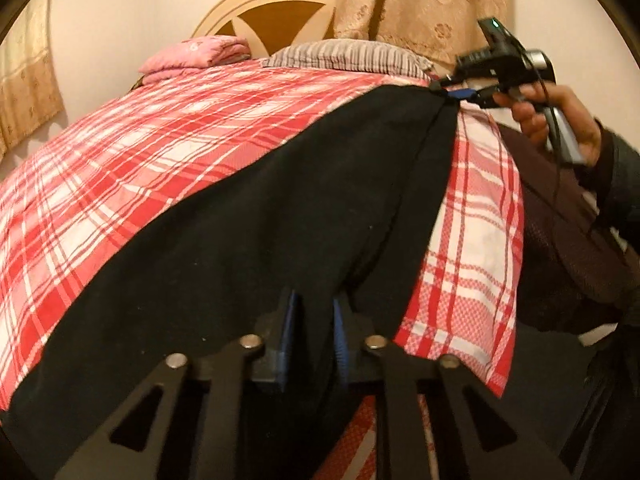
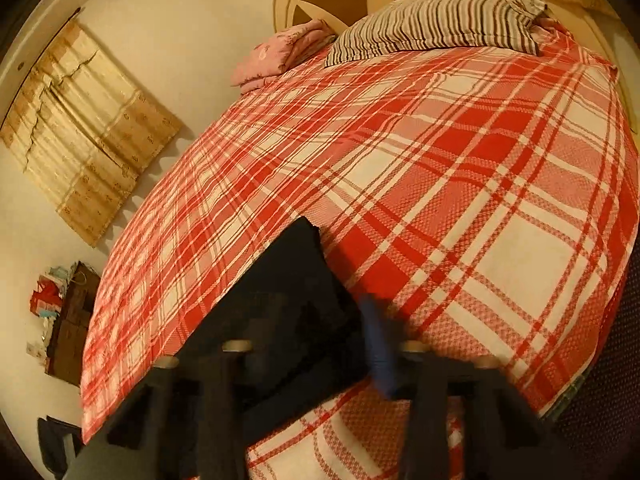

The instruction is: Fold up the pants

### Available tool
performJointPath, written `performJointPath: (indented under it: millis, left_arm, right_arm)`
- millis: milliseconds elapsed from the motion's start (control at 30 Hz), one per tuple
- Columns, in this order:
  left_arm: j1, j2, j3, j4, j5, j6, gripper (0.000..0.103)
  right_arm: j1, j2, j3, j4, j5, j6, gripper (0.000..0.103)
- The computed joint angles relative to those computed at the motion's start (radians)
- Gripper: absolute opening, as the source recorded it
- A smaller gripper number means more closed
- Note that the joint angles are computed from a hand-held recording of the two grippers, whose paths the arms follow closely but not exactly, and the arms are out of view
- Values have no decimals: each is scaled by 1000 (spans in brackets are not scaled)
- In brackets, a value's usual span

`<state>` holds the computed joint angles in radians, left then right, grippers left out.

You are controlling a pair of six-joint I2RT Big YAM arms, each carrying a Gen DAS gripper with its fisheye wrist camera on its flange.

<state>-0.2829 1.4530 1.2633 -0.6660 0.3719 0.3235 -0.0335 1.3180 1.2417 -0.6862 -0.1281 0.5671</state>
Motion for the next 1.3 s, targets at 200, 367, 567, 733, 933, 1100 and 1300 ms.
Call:
performJointPath:
  millis: [200, 367, 567, 733, 933, 1100, 1300]
  left_arm:
    - [21, -2, 7, 8, 82, -27, 7]
    - [39, -22, 13, 31, 123, -55, 7]
    - [49, -39, -5, -4, 202, -43, 7]
    - [33, -53, -43, -17, 214, -21, 7]
    - [22, -56, -55, -1, 183, -30, 7]
    - [12, -87, -78, 56, 100, -30, 9]
    - [-7, -136, -128, 116, -20, 18, 61]
  right_arm:
    - [7, -7, 11, 15, -6, -37, 8]
    - [26, -31, 25, 27, 29, -67, 7]
    - [27, -59, 22, 25, 28, -76, 6]
    - [5, -69, -10, 27, 36, -63, 6]
    - [-3, -61, -32, 32, 4, -62, 7]
    - [-36, -54, -29, 3, -40, -14, 19]
    - [-35, -56, -56, 25, -73, 0, 39]
